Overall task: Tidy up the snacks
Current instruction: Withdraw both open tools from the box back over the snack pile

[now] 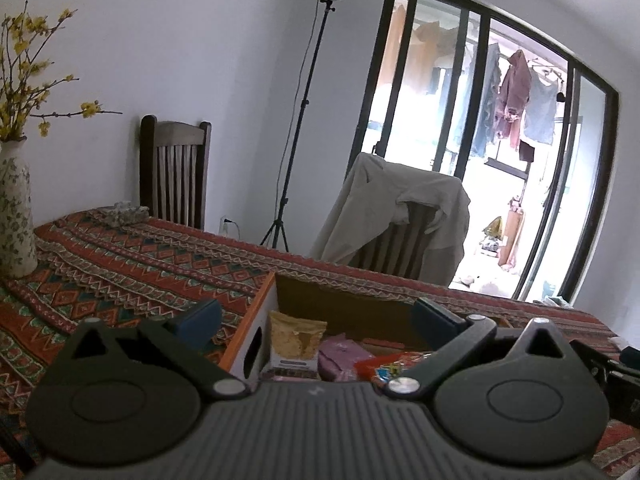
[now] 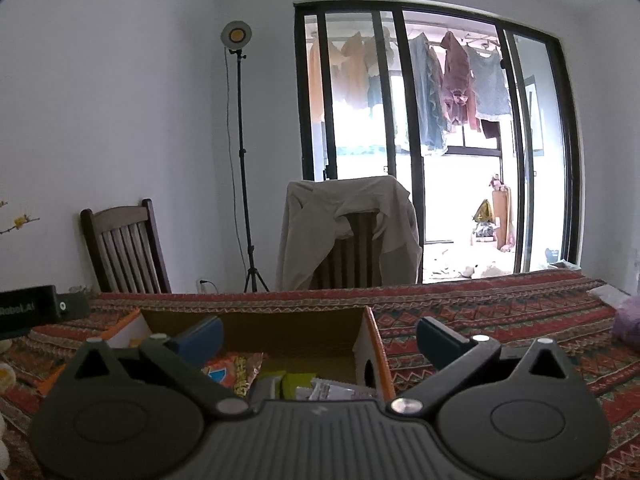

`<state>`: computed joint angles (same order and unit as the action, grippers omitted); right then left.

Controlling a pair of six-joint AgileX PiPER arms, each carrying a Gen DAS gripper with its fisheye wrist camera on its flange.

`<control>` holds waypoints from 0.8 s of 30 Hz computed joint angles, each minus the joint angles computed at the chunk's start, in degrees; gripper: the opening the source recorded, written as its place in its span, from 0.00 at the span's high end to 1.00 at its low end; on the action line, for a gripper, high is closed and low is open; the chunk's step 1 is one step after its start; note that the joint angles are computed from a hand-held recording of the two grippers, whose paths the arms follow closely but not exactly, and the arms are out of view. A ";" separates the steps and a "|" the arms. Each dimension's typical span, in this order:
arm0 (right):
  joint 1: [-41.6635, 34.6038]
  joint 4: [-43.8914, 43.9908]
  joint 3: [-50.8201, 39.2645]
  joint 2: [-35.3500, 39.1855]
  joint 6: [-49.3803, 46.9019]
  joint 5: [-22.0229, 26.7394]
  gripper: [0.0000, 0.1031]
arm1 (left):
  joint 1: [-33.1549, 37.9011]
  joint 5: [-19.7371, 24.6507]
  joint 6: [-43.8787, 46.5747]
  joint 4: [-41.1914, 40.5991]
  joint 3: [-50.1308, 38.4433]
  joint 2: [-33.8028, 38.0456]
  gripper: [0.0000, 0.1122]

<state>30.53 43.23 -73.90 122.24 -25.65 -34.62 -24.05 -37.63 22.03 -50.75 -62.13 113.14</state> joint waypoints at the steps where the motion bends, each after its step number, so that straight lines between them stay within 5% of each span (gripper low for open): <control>1: 0.11 0.42 0.73 -0.83 -0.34 0.05 0.00 | -0.10 0.19 -0.46 0.56 0.68 -0.74 0.08; 24: 3.66 0.88 22.56 -10.57 3.47 -1.75 0.00 | -1.00 -0.75 -4.65 5.60 23.21 -10.51 0.08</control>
